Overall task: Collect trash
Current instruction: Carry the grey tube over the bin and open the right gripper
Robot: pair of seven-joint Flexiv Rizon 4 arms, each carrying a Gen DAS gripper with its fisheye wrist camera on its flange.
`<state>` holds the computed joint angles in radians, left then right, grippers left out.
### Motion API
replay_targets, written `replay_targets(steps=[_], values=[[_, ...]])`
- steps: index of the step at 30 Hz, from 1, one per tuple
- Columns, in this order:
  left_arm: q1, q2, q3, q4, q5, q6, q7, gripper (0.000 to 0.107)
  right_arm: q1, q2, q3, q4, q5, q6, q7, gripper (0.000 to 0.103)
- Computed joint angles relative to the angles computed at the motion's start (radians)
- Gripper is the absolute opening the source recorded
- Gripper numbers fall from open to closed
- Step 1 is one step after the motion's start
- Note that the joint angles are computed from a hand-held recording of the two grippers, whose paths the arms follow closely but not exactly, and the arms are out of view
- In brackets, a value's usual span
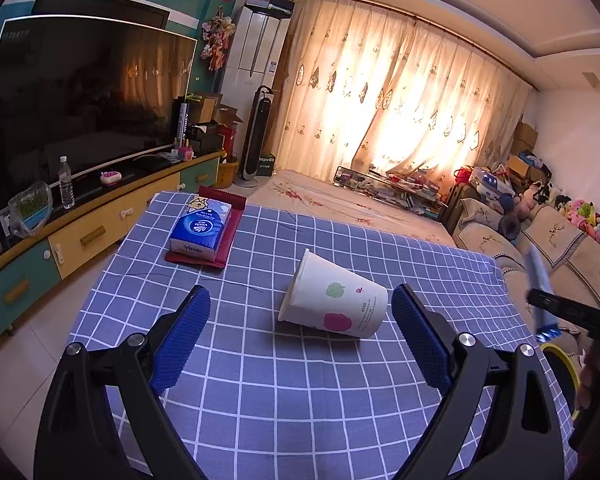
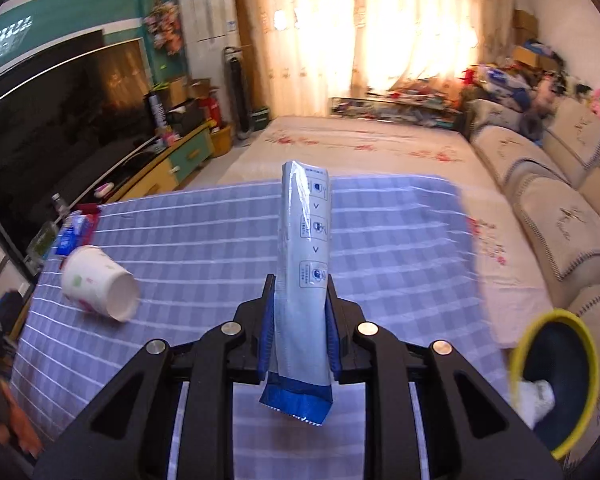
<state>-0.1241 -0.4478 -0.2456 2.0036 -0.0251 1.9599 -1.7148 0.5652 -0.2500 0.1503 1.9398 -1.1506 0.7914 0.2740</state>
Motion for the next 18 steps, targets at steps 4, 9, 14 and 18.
replay_targets(steps=[4, 9, 14, 18], values=[[-0.027, -0.004, 0.025, -0.003, -0.01, 0.008, 0.012, 0.091, -0.04, 0.152, 0.041, 0.178, 0.036, -0.078, 0.088, 0.021], [-0.042, -0.007, 0.033, -0.009, -0.013, 0.007, 0.032, 0.091, -0.118, 0.329, 0.106, 0.375, 0.183, -0.17, 0.143, 0.021], [-0.072, -0.007, 0.056, -0.01, -0.027, 0.015, 0.055, 0.091, -0.177, 0.425, 0.138, 0.498, 0.289, -0.192, 0.179, 0.022], [-0.08, -0.011, 0.058, -0.015, -0.032, 0.009, 0.071, 0.091, -0.205, 0.444, 0.145, 0.544, 0.326, -0.177, 0.183, 0.023]])
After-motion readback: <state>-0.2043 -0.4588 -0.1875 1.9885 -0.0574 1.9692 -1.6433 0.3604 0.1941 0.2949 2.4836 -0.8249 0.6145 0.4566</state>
